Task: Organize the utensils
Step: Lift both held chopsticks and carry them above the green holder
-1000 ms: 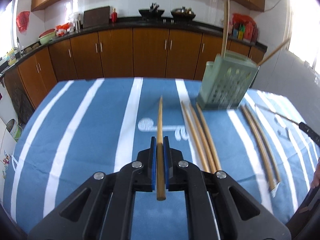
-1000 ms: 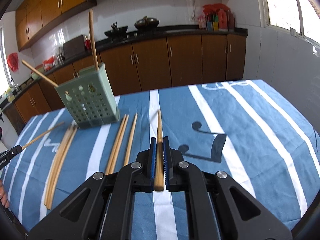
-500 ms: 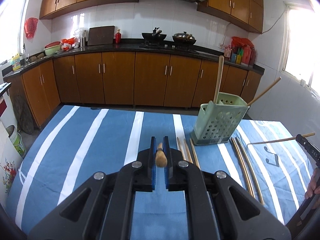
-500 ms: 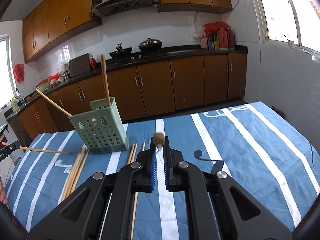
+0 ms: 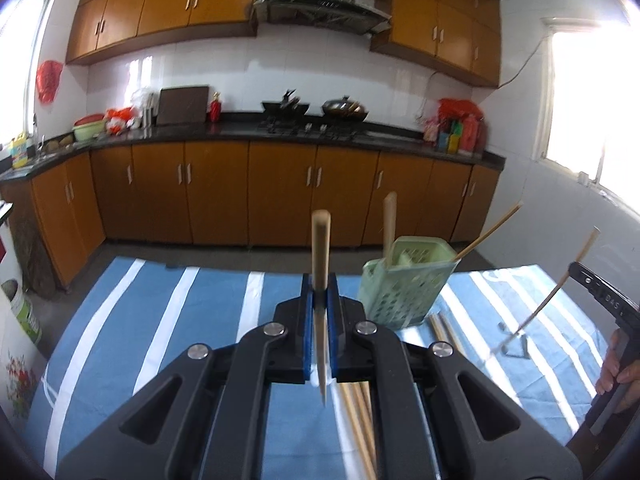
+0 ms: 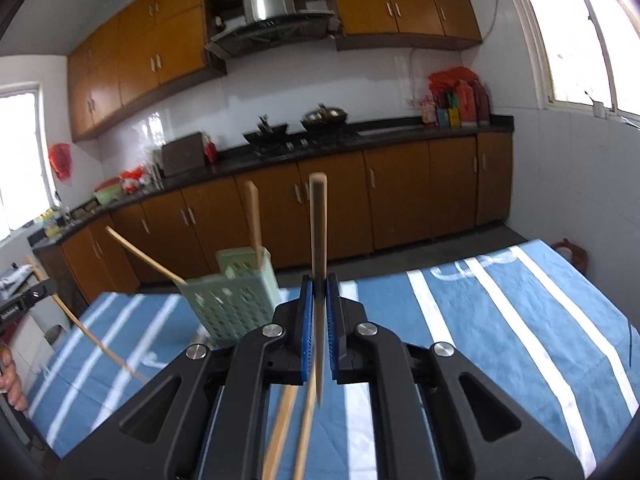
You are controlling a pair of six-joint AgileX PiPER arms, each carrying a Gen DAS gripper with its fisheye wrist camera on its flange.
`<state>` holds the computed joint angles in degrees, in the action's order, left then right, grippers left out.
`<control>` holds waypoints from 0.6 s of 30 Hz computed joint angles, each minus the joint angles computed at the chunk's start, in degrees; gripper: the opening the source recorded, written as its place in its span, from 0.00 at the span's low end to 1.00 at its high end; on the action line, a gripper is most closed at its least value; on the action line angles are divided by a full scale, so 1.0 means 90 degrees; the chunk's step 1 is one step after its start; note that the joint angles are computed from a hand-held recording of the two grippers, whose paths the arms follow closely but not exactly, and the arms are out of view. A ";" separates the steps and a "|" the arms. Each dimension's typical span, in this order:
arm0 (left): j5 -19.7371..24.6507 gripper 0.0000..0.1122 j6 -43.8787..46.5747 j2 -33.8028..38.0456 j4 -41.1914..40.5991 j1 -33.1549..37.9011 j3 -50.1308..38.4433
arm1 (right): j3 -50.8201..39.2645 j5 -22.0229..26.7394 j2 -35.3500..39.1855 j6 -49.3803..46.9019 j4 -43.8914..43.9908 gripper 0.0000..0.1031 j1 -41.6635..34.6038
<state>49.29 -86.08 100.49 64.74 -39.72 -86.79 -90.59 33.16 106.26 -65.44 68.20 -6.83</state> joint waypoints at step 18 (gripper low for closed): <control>0.0504 0.07 0.1536 0.2876 0.0297 0.0130 -0.6018 | -0.2247 -0.0657 0.0733 -0.0738 0.1706 0.07 0.1009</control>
<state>53.82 -72.25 126.38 67.41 -38.56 -140.95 -110.81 27.25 112.86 -72.09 83.55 2.25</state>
